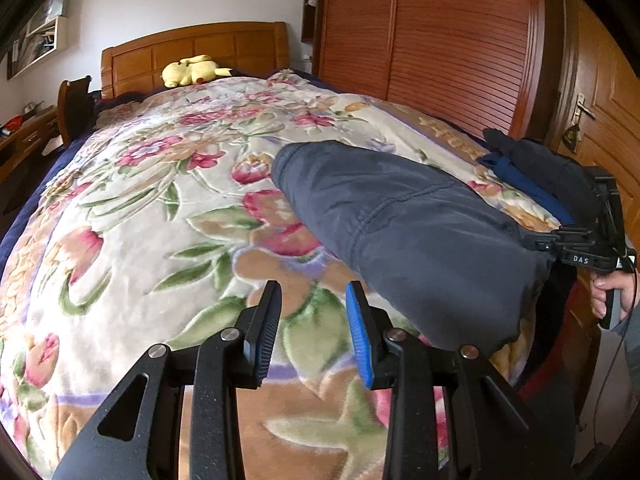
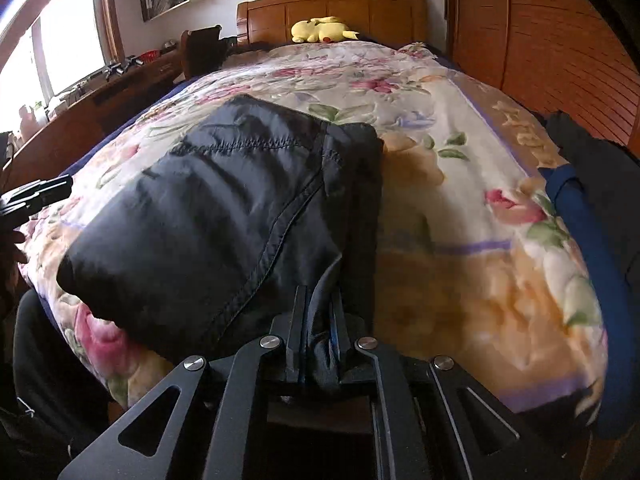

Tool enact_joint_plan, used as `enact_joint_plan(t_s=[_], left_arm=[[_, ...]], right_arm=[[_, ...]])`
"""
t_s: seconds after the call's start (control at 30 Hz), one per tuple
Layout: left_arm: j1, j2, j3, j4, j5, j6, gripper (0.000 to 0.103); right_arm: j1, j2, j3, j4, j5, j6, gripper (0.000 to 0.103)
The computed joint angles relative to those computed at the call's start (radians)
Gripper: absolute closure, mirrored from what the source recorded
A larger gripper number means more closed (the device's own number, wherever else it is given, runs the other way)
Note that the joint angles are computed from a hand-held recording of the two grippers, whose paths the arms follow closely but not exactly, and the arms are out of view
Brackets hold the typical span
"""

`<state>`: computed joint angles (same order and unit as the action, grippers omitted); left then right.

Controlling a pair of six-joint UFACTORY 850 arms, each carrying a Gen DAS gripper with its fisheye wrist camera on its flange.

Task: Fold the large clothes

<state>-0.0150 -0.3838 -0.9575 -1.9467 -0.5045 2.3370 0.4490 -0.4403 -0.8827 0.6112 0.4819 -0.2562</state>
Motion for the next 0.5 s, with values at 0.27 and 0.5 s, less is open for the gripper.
enact_joint_plan(t_s=[0.27, 0.5], left_arm=[[-0.031, -0.047, -0.060, -0.024, 0.008, 0.005, 0.069], [-0.085, -0.169, -0.243, 0.030, 0.061, -0.049, 0.069]], right_arm=[[0.039, 0.033, 0.001, 0.170, 0.028, -0.136, 0.081], [0.047, 0.022, -0.001, 0.294, 0.052, -0.157, 0.048]])
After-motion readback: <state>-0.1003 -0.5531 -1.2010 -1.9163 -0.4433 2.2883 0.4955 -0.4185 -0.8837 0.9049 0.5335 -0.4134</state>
